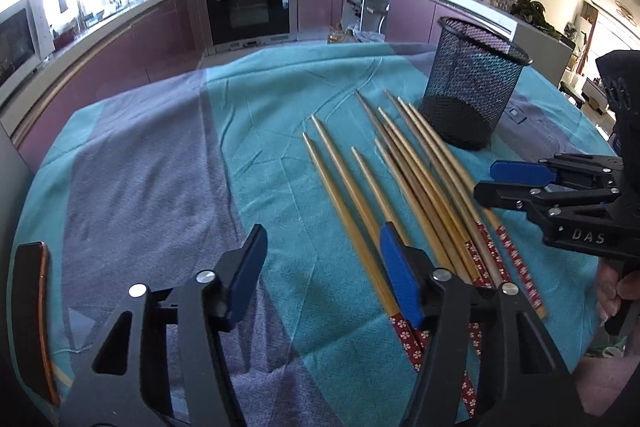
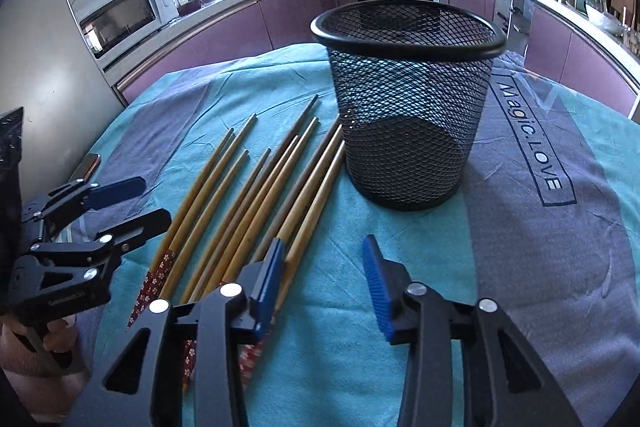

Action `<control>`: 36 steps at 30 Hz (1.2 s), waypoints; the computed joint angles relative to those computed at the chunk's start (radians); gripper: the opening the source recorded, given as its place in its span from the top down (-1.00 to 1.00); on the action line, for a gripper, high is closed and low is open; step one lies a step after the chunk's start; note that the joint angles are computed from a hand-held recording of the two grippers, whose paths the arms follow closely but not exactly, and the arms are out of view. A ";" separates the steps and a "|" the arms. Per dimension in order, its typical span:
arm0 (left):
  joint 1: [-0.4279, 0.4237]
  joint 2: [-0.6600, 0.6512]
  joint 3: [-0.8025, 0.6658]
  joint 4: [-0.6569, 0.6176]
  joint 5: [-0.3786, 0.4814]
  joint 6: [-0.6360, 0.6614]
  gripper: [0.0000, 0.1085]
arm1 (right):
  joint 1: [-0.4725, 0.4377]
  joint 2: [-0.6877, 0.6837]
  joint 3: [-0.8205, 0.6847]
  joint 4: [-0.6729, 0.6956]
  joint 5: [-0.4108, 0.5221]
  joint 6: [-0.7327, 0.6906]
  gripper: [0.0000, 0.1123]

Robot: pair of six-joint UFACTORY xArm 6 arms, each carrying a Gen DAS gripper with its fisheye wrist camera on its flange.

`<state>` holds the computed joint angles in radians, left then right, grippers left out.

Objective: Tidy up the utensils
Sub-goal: 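Grasp one wooden chopstick with the left gripper while the right gripper grasps another, then carry the left gripper's chopstick into the mesh cup while the right gripper inserts its own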

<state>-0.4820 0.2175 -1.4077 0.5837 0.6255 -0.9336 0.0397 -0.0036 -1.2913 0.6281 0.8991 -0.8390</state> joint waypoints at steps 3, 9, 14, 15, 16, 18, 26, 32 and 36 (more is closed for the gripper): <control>0.014 0.028 -0.018 -0.063 -0.008 0.048 0.02 | 0.003 0.008 -0.012 -0.026 0.000 0.006 0.37; 0.019 0.085 -0.099 -0.099 0.041 0.101 0.15 | 0.049 0.016 -0.009 -0.113 -0.067 0.034 0.38; 0.037 0.108 -0.139 -0.156 0.049 0.136 0.47 | 0.051 0.048 -0.045 -0.088 -0.055 0.050 0.66; 0.039 0.111 -0.145 -0.167 0.050 0.136 0.59 | 0.046 0.055 -0.055 -0.071 -0.040 0.053 0.80; 0.043 0.109 -0.140 -0.180 0.041 0.137 0.66 | 0.042 0.059 -0.061 -0.060 -0.030 0.054 0.85; 0.052 0.113 -0.143 -0.216 0.025 0.138 0.78 | 0.035 0.062 -0.064 -0.039 -0.022 0.053 0.87; 0.056 0.088 -0.123 -0.215 -0.032 0.113 0.85 | -0.010 0.043 -0.080 0.085 0.057 -0.015 0.90; 0.052 0.023 -0.098 -0.203 -0.117 0.135 0.85 | -0.074 0.031 -0.126 0.241 0.164 -0.108 0.90; 0.042 -0.008 -0.108 -0.180 -0.157 0.142 0.86 | -0.111 0.027 -0.156 0.332 0.209 -0.142 0.90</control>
<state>-0.4402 0.2099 -1.5152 0.4035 0.4687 -0.7918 -0.0710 0.0237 -1.4476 0.9603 1.1076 -0.9808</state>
